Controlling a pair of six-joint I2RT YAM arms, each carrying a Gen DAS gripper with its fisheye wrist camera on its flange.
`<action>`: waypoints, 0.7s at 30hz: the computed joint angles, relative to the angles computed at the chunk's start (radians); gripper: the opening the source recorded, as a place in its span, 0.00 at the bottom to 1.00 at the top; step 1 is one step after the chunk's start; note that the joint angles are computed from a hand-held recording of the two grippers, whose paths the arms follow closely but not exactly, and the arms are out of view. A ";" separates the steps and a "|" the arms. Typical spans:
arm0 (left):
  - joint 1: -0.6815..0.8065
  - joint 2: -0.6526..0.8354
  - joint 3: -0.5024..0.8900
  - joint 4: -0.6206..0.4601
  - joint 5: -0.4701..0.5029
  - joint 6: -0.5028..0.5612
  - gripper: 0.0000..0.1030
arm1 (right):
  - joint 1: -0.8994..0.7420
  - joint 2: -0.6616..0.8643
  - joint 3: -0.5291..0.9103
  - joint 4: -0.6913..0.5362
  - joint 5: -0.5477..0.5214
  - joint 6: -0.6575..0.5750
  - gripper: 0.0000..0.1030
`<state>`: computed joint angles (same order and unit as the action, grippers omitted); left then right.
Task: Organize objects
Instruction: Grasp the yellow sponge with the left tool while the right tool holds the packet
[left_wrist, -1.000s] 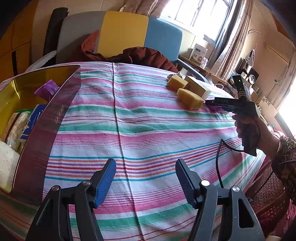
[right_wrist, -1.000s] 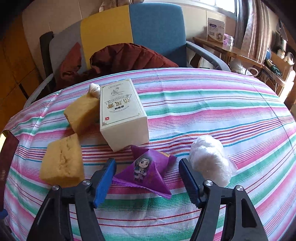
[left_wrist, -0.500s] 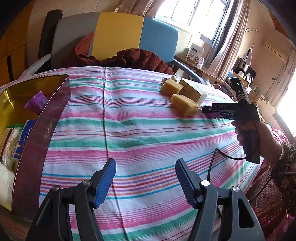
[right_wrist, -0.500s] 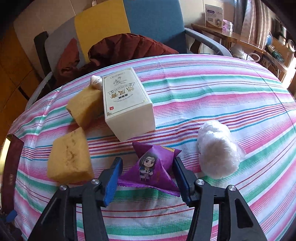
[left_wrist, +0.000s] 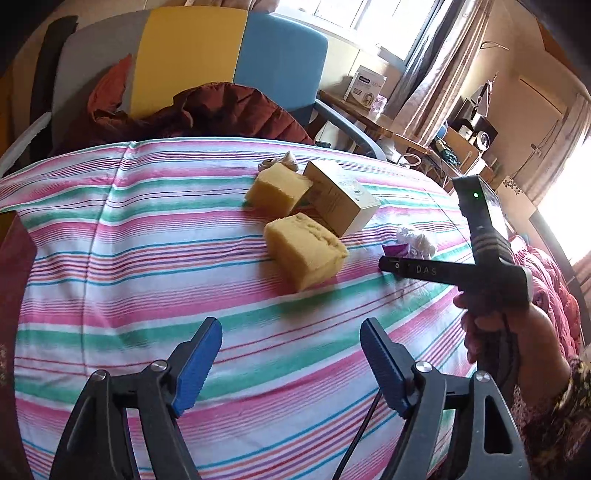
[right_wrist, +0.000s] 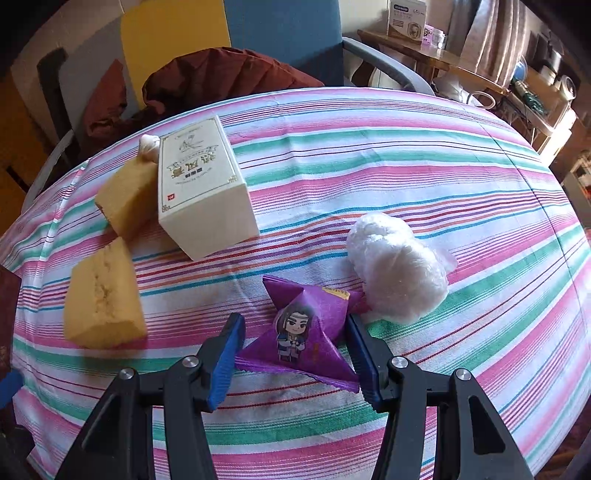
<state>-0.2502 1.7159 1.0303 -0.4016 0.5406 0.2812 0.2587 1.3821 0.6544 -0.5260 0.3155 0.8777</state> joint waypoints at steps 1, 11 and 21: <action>-0.027 0.022 0.023 0.004 -0.016 -0.026 0.76 | -0.006 -0.004 -0.003 -0.002 -0.003 0.000 0.55; -0.225 0.249 0.253 0.034 -0.232 -0.233 0.81 | -0.041 -0.023 -0.009 -0.012 -0.021 -0.035 0.55; -0.217 0.283 0.195 0.179 -0.254 -0.169 0.76 | -0.048 0.002 0.022 -0.019 -0.024 -0.041 0.55</action>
<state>-0.4669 1.9987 1.2255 -0.2225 0.2864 0.1123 0.2104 1.3842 0.6768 -0.5447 0.2915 0.8363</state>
